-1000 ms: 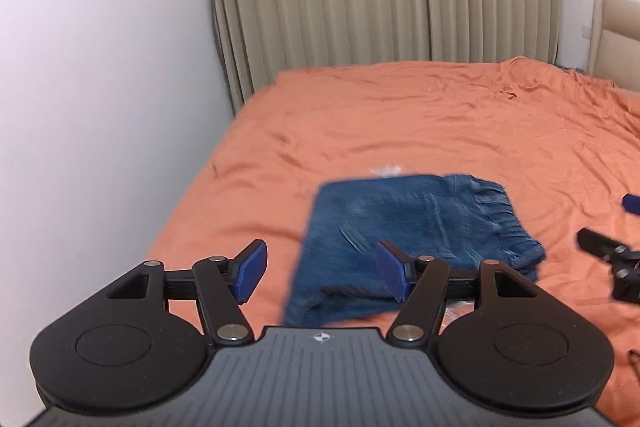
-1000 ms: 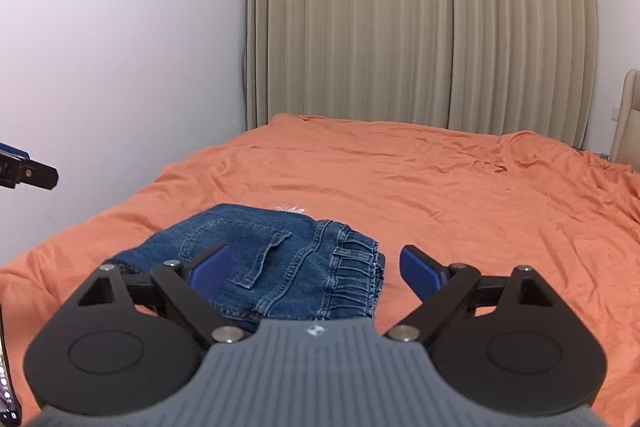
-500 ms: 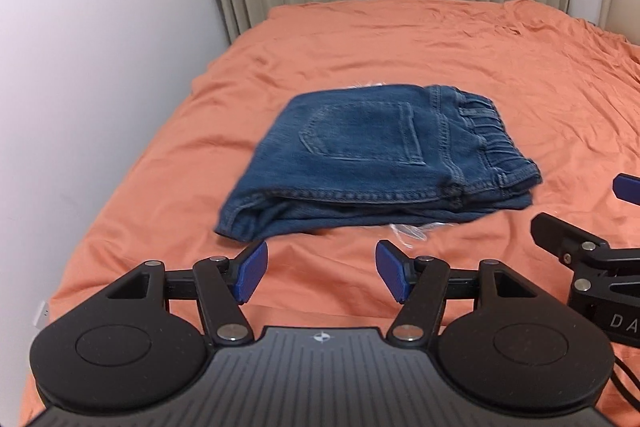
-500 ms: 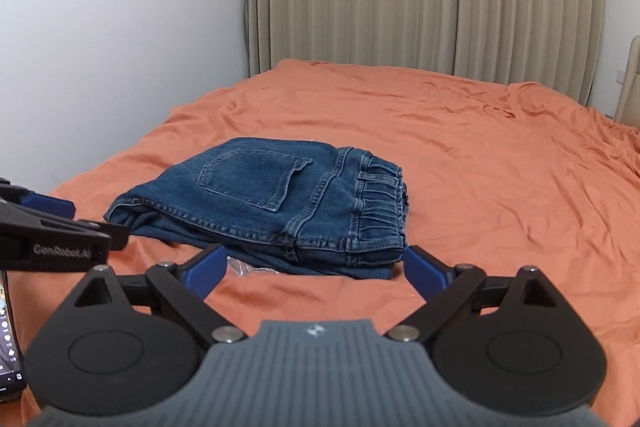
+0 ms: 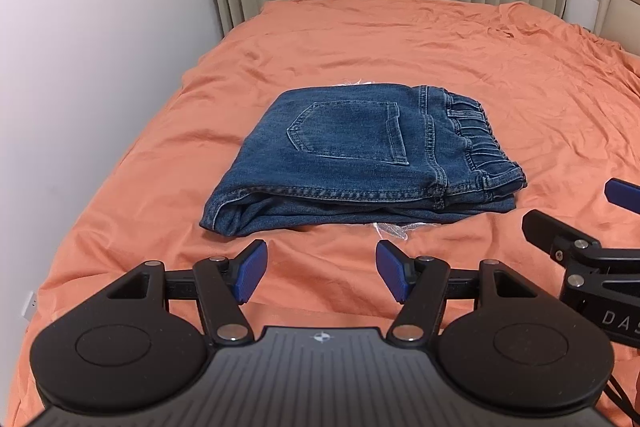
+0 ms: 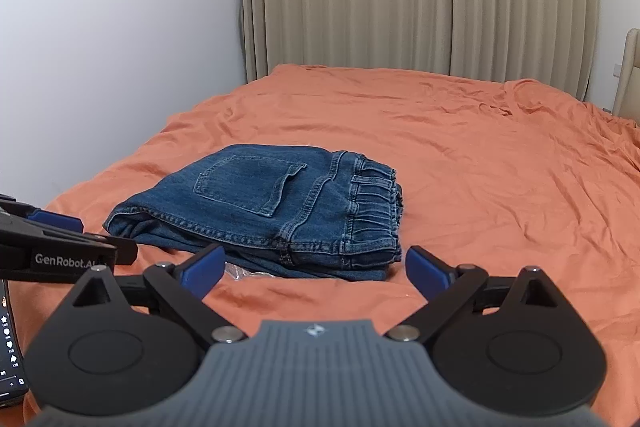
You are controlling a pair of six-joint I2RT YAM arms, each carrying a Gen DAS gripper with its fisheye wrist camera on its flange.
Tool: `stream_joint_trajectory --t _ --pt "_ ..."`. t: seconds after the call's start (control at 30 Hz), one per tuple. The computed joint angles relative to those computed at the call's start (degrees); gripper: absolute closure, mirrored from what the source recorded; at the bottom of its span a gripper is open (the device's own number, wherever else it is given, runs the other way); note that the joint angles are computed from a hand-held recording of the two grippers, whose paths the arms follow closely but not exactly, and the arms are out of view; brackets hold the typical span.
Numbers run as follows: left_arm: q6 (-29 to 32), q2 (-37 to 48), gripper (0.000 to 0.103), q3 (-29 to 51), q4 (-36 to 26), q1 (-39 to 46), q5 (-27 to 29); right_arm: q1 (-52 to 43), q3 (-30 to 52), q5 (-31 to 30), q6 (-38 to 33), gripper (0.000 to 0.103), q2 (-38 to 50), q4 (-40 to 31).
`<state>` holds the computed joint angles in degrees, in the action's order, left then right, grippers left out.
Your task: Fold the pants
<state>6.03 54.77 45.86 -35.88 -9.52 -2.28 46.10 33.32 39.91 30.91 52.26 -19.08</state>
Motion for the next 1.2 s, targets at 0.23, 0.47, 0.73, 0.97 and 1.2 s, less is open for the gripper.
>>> stream_joint_trajectory --t 0.23,0.47,0.73,0.97,1.2 --pt "-0.36 0.41 0.030 0.40 0.08 -0.10 0.12 -0.29 -0.18 0.03 -0.13 0.010 -0.19 0.05" --pt "-0.32 0.46 0.030 0.51 0.24 0.03 -0.13 -0.17 -0.03 0.56 0.06 0.010 0.11 0.38" --pt "-0.46 0.66 0.030 0.78 -0.26 0.11 -0.23 -0.55 0.09 -0.02 0.87 0.010 0.08 -0.31" --pt "-0.79 0.40 0.030 0.79 -0.48 -0.28 -0.45 -0.68 -0.14 0.10 0.84 0.010 -0.91 -0.66" --pt "-0.75 0.49 0.030 0.89 -0.60 -0.39 -0.74 -0.86 -0.75 0.30 1.18 0.010 -1.75 -0.40"
